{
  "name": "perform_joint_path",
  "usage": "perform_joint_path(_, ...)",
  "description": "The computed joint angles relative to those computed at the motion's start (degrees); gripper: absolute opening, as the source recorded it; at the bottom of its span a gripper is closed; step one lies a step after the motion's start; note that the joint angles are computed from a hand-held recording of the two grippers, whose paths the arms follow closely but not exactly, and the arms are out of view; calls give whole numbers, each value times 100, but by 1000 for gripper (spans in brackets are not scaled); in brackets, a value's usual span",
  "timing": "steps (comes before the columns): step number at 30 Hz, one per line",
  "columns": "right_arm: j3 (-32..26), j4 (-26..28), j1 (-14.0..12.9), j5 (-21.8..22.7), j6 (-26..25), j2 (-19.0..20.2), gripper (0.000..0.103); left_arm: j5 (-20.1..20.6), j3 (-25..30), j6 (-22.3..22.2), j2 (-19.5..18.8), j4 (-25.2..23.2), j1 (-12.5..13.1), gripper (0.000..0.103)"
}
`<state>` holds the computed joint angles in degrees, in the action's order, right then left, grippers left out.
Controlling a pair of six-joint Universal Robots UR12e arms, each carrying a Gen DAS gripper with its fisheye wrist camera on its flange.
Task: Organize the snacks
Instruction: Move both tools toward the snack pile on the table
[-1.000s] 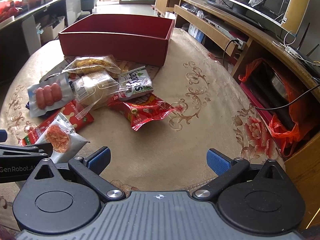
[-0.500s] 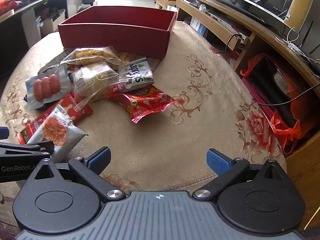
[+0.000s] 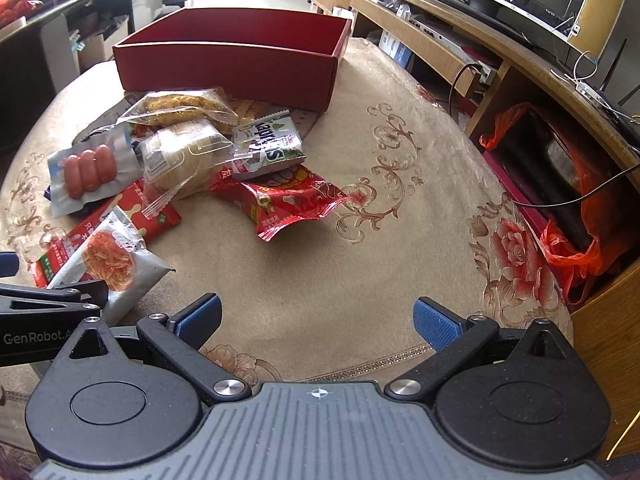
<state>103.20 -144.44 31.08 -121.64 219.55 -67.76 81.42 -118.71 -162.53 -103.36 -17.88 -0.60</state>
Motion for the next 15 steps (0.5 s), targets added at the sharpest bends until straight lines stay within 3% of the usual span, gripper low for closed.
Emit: perform_joint_path(15,40,29,-64,248,32,-43,103,-164,6,238,-9,-38,37,86)
